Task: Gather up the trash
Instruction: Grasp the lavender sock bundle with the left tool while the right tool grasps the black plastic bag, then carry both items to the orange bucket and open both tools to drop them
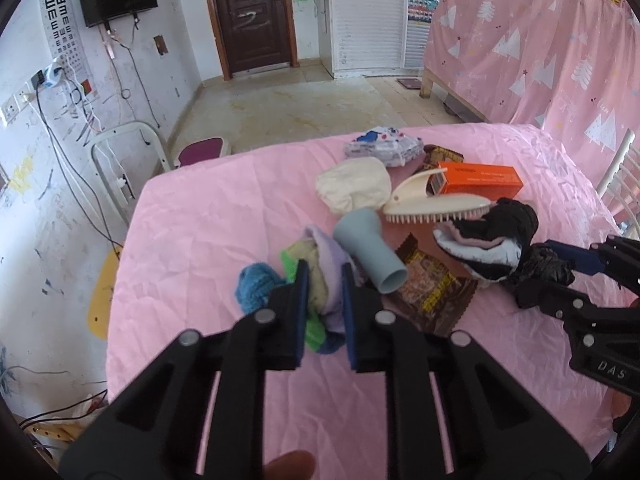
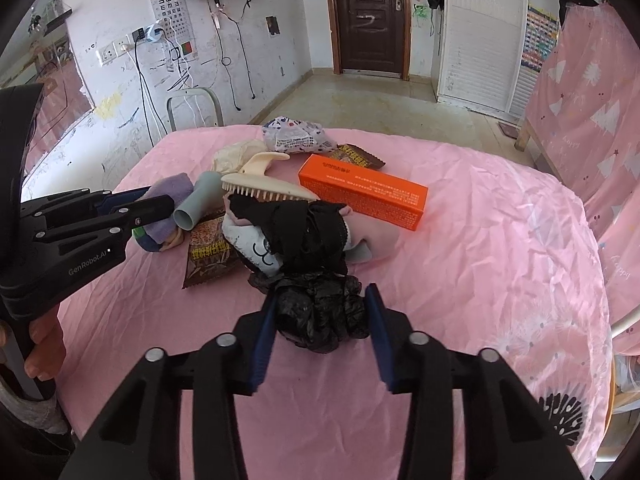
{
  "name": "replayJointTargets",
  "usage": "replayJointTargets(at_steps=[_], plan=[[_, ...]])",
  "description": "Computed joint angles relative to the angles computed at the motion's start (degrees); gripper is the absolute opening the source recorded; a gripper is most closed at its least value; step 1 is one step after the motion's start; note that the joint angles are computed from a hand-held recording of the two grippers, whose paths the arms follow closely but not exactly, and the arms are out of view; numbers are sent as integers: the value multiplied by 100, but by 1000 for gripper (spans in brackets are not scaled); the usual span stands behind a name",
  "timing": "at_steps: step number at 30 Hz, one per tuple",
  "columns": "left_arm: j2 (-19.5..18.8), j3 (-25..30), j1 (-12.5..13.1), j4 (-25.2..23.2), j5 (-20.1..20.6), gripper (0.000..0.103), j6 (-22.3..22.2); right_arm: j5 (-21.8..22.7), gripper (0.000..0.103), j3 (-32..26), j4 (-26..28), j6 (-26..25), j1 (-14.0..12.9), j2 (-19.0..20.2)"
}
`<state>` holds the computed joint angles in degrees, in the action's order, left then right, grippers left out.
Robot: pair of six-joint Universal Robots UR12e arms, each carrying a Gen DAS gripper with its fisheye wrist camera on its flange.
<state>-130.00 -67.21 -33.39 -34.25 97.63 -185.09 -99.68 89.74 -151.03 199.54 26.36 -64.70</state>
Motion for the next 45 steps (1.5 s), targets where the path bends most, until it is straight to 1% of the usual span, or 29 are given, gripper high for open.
replayJointTargets(at_steps=[1, 4, 9, 15, 20, 24, 30, 33, 37, 45], plan=[[12, -13, 4, 21, -11, 14, -27, -3, 27, 14, -27, -10, 3, -10], [57, -63, 11, 85, -32, 14, -97, -32, 25, 69, -127, -43, 22, -52], [164, -174, -26, 292, 23, 14, -72, -88, 25, 177, -343, -56, 28, -159], [291, -270, -88, 614, 33, 14, -3, -185, 25, 402, -680, -83, 24, -382], [409, -391, -106, 1080, -389, 14, 84, -336, 25, 582, -943, -51, 26, -570], [453, -425, -144, 1372, -634, 14, 166, -516, 25, 703, -1104, -5, 23, -710], [441, -337, -219, 1599, -1039, 14, 264, -743, 25, 971, -1306, 84, -59, -945], [386, -214, -297, 1636, -1068, 14, 387, -840, 25, 1128, -1403, 128, -114, -1070], [264, 35, -426, 1559, -1055, 14, 547, -956, 25, 1372, -1520, 216, -210, -1258], [-68, 675, -714, 1245, -1060, 14, 855, -1069, 25, 1957, -1763, 482, -470, -1640]])
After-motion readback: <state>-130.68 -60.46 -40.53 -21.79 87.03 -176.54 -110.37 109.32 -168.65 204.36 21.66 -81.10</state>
